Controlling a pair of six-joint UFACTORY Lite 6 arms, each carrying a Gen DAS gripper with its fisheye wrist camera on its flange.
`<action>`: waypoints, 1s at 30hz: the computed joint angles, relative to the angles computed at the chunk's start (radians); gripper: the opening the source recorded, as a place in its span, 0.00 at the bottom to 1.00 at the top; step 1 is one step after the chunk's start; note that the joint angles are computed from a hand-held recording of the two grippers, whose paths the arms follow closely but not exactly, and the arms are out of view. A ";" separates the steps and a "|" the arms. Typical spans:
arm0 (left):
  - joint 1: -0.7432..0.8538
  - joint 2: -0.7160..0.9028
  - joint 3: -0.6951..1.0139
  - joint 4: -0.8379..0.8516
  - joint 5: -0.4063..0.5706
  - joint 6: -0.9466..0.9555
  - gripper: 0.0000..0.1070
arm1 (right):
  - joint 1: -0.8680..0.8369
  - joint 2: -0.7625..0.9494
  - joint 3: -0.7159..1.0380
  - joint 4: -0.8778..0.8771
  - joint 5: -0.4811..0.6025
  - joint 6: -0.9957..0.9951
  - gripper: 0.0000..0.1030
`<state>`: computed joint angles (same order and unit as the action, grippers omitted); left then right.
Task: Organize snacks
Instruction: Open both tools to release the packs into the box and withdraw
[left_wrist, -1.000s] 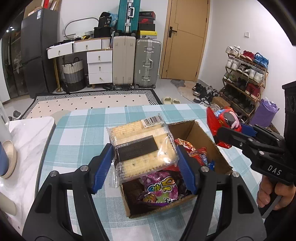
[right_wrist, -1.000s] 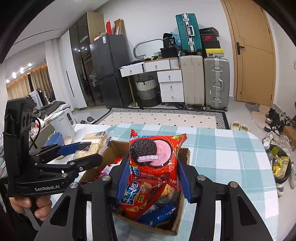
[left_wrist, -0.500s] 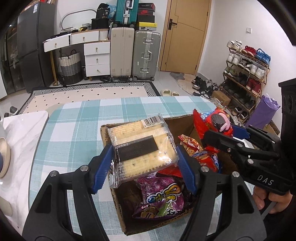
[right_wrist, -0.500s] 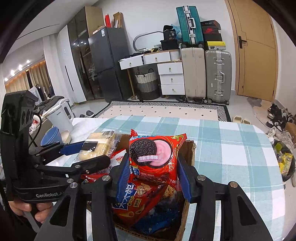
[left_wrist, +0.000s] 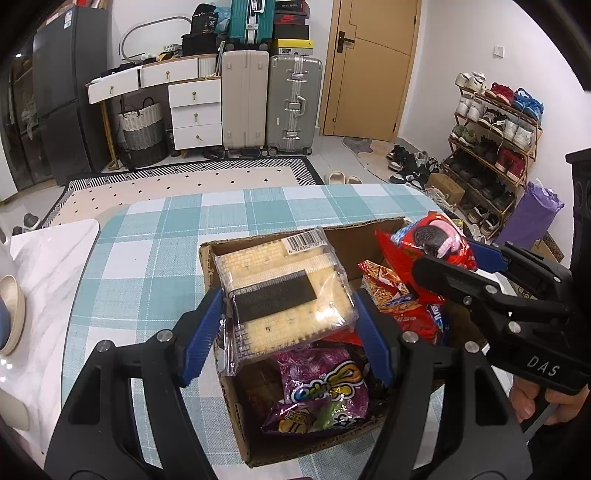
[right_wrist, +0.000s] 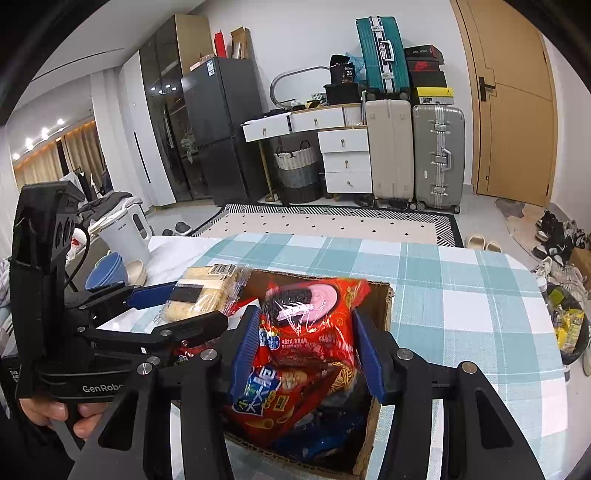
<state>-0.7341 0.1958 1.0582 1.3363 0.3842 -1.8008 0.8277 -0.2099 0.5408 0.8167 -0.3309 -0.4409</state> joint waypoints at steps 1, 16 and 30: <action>-0.004 -0.008 -0.005 -0.002 0.001 -0.001 0.64 | 0.003 -0.012 -0.006 0.014 -0.002 -0.013 0.50; -0.079 -0.128 -0.086 -0.008 0.045 0.020 0.82 | 0.004 -0.194 -0.145 0.276 -0.035 -0.219 0.99; -0.212 -0.411 -0.312 -0.006 0.198 -0.065 0.95 | 0.235 -0.365 -0.326 0.393 -0.164 -0.219 0.99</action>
<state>-0.9463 -0.2149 0.7461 1.3305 0.5825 -1.8658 1.0627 -0.5747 0.2147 1.2094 -0.4948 -0.6604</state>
